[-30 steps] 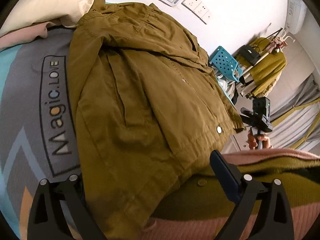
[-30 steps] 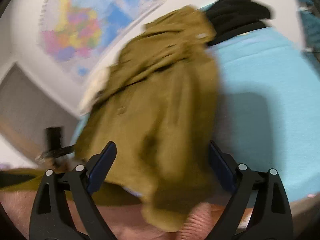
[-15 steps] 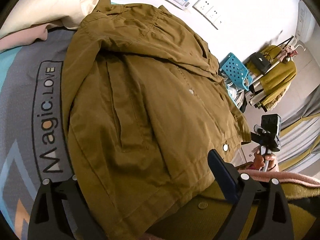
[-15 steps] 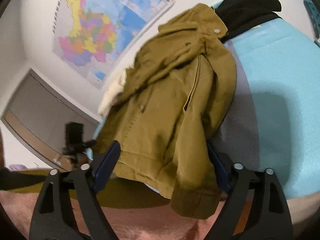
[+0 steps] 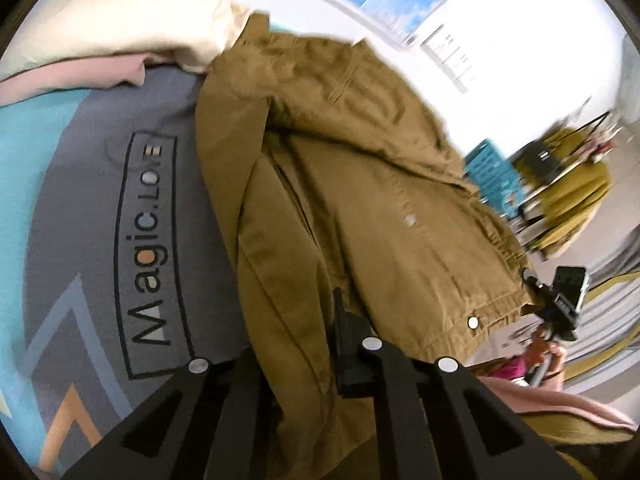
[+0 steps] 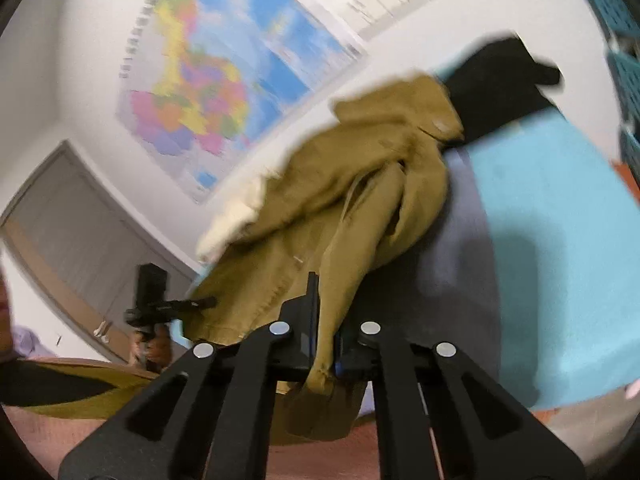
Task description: Fold large clothes
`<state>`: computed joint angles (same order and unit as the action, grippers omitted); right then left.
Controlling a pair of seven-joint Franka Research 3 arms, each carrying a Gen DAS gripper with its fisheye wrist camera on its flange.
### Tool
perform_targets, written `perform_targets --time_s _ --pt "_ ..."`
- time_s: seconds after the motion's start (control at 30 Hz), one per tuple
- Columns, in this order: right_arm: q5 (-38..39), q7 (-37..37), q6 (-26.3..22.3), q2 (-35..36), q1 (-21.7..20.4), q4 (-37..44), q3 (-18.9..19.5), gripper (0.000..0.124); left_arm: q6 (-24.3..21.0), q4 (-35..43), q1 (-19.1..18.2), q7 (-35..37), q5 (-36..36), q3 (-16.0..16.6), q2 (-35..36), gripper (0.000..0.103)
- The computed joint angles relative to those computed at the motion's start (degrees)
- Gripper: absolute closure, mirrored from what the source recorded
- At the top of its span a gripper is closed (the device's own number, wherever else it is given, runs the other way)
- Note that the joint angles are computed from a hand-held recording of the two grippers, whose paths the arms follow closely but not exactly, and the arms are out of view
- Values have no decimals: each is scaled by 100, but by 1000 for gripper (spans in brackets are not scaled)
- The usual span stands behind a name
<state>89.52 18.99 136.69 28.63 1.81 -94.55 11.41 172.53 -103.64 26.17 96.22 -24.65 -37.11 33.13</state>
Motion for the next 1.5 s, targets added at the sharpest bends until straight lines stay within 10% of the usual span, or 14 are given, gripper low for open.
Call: perform_targets --time_s 0.1,0.17,0.37,0.43,0.6,0.67,0.73,0.8,0.87,1.2,1.3,1.5 --pt "562 -714 -418 -396 -214 -384 69 118 406 -426 1131 751 -471 -1269 80 97" --pt "515 -890 -590 -503 -147 -517 -39 117 441 -637 1475 761 -308 -1571 82 97" --pt "-346 469 -743 225 -70 -203 -226 104 -363 -387 936 453 22 -793 169 93" --pt "-472 775 -579 334 -99 -220 -206 71 -500 -307 724 406 -35 -528 151 87" --pt "-426 837 -1110 504 -433 -340 -29 56 -514 -327 863 1088 -464 -759 191 56" --pt "-504 843 -1198 517 -435 -360 -19 57 -540 -259 734 1295 -501 -691 203 47" --pt "-425 709 -1363 511 -484 -383 40 97 -536 -201 448 1261 -519 -451 153 48" --pt "-89 410 -1425 373 -575 -533 99 107 -486 -189 -149 858 -346 210 -55 93" --pt "175 188 -1379 184 -545 -623 91 108 -530 -144 -645 259 -89 792 -183 98" --pt "623 -76 -1013 -93 -251 -29 -115 112 -26 -212 1427 2180 -1859 -1526 154 98" --pt "653 57 -1010 142 -258 437 -57 112 -163 71 1365 2234 -2000 -1492 160 97" --pt "161 827 -739 945 -213 1901 156 112 -650 838 479 1830 -1725 -408 -40 95"
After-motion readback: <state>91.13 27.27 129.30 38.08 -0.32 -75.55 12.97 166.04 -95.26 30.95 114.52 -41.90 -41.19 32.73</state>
